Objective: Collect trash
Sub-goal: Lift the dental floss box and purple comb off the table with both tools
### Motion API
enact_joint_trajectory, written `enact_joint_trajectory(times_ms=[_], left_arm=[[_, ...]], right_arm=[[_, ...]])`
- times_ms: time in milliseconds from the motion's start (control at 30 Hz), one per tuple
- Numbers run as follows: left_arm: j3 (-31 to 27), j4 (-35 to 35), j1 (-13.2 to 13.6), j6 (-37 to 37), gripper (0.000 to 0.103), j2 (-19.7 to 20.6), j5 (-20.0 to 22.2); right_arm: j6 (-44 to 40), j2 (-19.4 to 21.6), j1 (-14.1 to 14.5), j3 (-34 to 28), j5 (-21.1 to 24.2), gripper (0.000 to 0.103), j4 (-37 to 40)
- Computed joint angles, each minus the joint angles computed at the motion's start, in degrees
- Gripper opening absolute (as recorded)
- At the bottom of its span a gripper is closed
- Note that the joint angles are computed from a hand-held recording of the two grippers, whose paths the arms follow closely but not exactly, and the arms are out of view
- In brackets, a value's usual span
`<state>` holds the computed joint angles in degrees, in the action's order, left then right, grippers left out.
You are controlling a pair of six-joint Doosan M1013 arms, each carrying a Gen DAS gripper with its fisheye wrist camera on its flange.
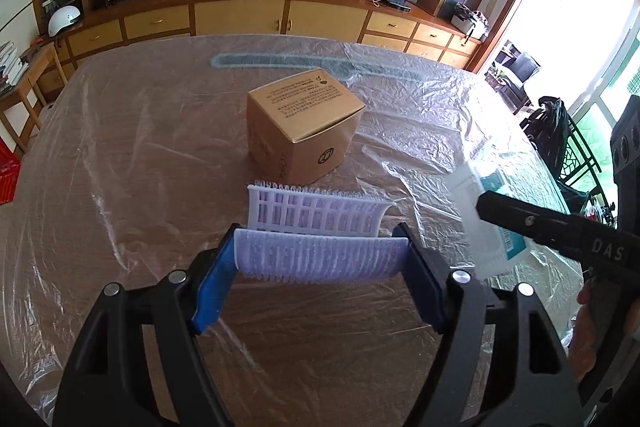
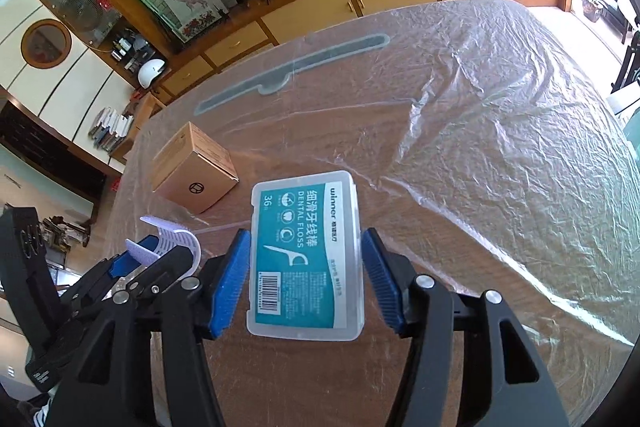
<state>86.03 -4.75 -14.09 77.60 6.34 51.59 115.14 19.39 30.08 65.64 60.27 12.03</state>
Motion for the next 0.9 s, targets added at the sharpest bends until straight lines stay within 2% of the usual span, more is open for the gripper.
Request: enact_joint_trajectory(times_ms=[433,900], left_arm=[[1.5,1.9,-0.9,-2.7,0.076,-2.0,-0.8],[3.6,2.6,-2.5,-1.7,0.076,-6.7,-2.1]], right_arm=[[-1.0,-2.7,-1.0,2.4,-2.6,0.056,2.3],[-10.3,-7.2,-1.1,5.8,-5.0,0.056,9.9]])
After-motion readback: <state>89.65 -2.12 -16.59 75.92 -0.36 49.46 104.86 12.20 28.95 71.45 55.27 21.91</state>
